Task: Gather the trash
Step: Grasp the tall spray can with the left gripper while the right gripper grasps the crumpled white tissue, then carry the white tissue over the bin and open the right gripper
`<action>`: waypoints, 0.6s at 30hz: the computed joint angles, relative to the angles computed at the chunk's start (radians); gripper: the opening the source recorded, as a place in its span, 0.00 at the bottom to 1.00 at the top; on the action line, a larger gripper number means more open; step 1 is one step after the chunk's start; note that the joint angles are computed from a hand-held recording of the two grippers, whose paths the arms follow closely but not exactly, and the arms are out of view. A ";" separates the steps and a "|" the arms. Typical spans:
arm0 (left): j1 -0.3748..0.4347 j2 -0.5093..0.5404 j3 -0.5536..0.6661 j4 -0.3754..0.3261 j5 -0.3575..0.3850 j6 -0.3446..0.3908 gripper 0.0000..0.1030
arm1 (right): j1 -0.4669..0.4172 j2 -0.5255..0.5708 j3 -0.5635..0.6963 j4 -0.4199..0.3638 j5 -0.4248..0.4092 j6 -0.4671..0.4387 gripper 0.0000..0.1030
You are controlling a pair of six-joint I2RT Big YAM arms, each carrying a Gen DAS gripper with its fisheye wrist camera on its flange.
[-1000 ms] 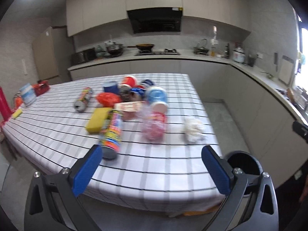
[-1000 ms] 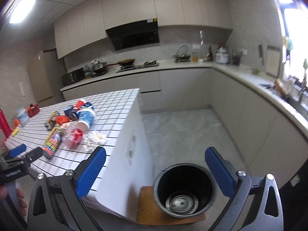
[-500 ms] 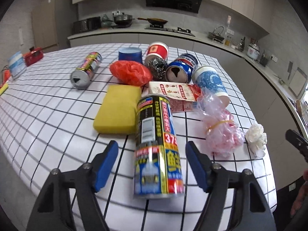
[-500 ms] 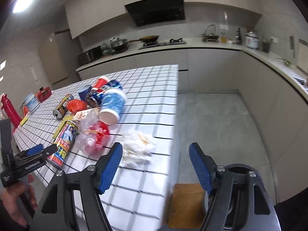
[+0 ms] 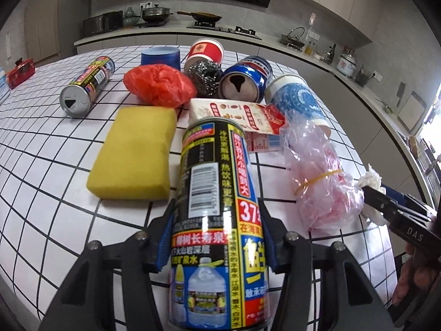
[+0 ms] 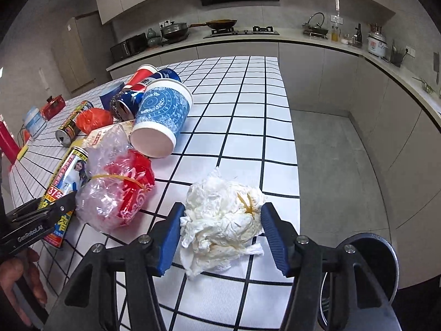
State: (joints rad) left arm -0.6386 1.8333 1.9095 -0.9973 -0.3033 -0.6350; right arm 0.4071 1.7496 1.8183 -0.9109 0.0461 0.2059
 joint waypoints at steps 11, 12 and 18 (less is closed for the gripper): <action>0.000 -0.032 -0.036 0.035 0.000 0.016 0.52 | 0.014 -0.009 -0.012 0.022 0.066 -0.057 0.59; -0.002 -0.034 -0.036 0.033 -0.002 0.015 0.52 | 0.016 -0.010 -0.013 0.023 0.072 -0.057 0.64; -0.001 -0.053 -0.054 0.025 -0.004 0.011 0.52 | 0.005 0.020 0.014 -0.016 0.018 -0.026 0.58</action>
